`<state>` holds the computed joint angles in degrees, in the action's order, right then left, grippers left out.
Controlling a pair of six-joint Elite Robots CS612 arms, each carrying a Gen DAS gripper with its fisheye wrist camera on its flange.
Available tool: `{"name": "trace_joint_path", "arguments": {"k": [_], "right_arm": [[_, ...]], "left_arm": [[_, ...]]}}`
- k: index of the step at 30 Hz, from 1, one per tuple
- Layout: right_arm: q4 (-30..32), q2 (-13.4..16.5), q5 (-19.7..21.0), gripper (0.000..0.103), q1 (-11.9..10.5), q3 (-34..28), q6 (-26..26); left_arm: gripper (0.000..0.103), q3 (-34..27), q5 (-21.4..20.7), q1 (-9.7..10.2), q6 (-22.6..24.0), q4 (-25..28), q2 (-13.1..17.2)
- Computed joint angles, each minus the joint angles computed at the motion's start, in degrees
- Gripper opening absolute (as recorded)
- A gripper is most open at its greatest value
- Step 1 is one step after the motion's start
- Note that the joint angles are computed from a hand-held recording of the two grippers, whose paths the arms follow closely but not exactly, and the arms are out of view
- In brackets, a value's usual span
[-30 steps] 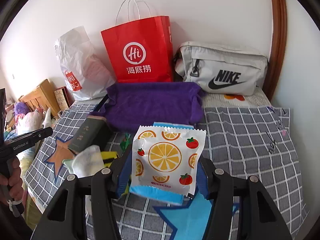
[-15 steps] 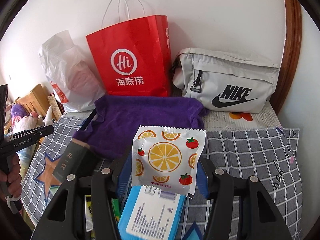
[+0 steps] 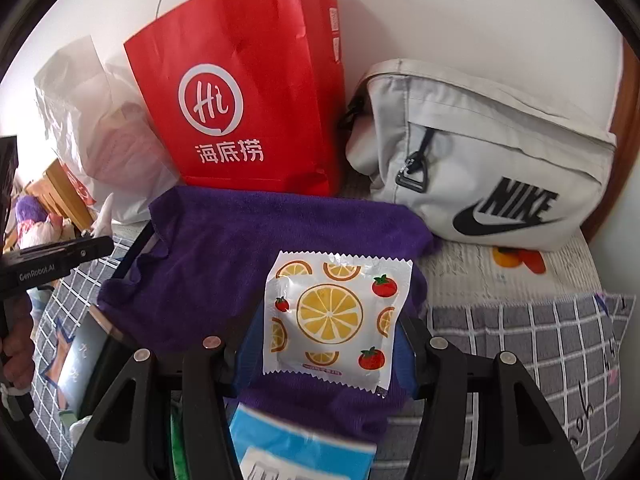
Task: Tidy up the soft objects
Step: 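Carry the white cloth and sachet in both tools over the purple towel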
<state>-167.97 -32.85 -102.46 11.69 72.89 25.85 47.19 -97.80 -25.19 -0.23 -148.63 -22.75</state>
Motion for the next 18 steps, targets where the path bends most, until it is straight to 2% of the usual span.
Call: {"name": "trace_joint_path", "arguments": {"k": [7, 11, 15, 18], "right_arm": [[3.58, 2.73, 1.10, 0.055, -0.84, -4.63, -3.16], [5.01, 3.76, 3.32, 0.055, -1.45, -5.92, -4.06], [7.67, 4.58, 4.83, 0.056, -2.03, -7.12, -4.73], [10.28, 5.03, 7.64, 0.055, -2.69, -7.98, -4.93]], "left_arm": [[0.024, -9.43, -0.04, -0.27, 0.38, 6.98, 5.08], [0.024, -14.51, 2.18, -0.83, 1.40, 10.57, 7.70], [0.024, -20.09, 1.04, -0.97, 1.28, 14.56, 10.55], [0.024, -24.27, 1.37, -1.23, 0.94, 18.18, 12.62]]}}
